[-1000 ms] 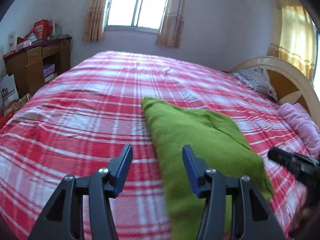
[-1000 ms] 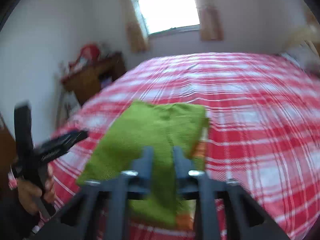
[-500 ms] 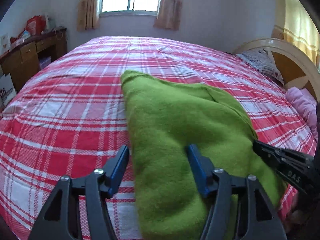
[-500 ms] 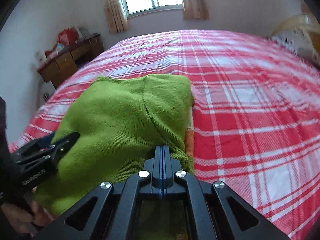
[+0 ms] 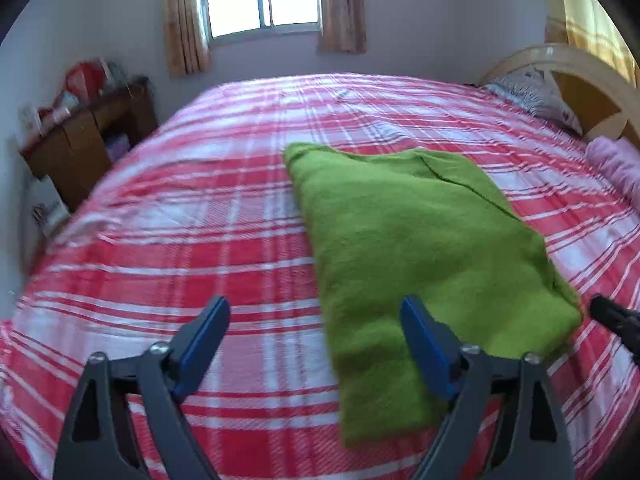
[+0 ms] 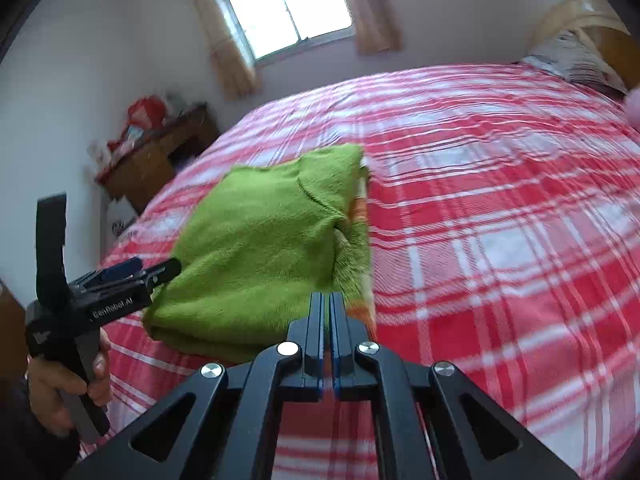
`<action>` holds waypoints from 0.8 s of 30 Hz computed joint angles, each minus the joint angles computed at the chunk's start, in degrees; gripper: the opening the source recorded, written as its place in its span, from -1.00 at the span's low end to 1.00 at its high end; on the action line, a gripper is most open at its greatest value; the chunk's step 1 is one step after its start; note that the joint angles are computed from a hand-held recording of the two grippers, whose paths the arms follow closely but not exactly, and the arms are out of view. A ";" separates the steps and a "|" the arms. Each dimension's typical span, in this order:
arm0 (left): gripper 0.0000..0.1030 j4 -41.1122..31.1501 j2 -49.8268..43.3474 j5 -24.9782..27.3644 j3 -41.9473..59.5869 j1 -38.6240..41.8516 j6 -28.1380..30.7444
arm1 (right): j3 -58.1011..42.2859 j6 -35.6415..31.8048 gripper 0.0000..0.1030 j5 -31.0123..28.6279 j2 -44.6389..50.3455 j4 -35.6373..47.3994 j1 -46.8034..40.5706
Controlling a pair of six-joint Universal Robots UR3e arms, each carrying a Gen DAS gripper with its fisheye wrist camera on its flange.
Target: Fold small clothes
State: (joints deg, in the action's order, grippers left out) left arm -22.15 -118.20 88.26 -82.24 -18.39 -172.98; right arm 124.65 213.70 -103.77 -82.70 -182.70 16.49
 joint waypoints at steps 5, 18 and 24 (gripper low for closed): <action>0.98 3.13 2.97 1.29 -3.69 0.40 0.83 | 4.53 6.92 -0.05 1.12 -3.34 -3.97 0.15; 0.95 -1.34 5.95 -24.97 -6.70 11.04 3.63 | 4.04 4.53 0.63 10.61 -5.16 -3.07 -4.11; 0.95 -4.97 -6.42 -30.28 12.23 10.93 -3.97 | -1.69 -3.08 0.63 13.75 -3.27 -0.44 -10.39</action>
State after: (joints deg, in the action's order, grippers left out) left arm -27.12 -124.62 57.98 -70.01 -7.46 -176.95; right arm 122.97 210.62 -90.02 -85.98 -183.14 6.10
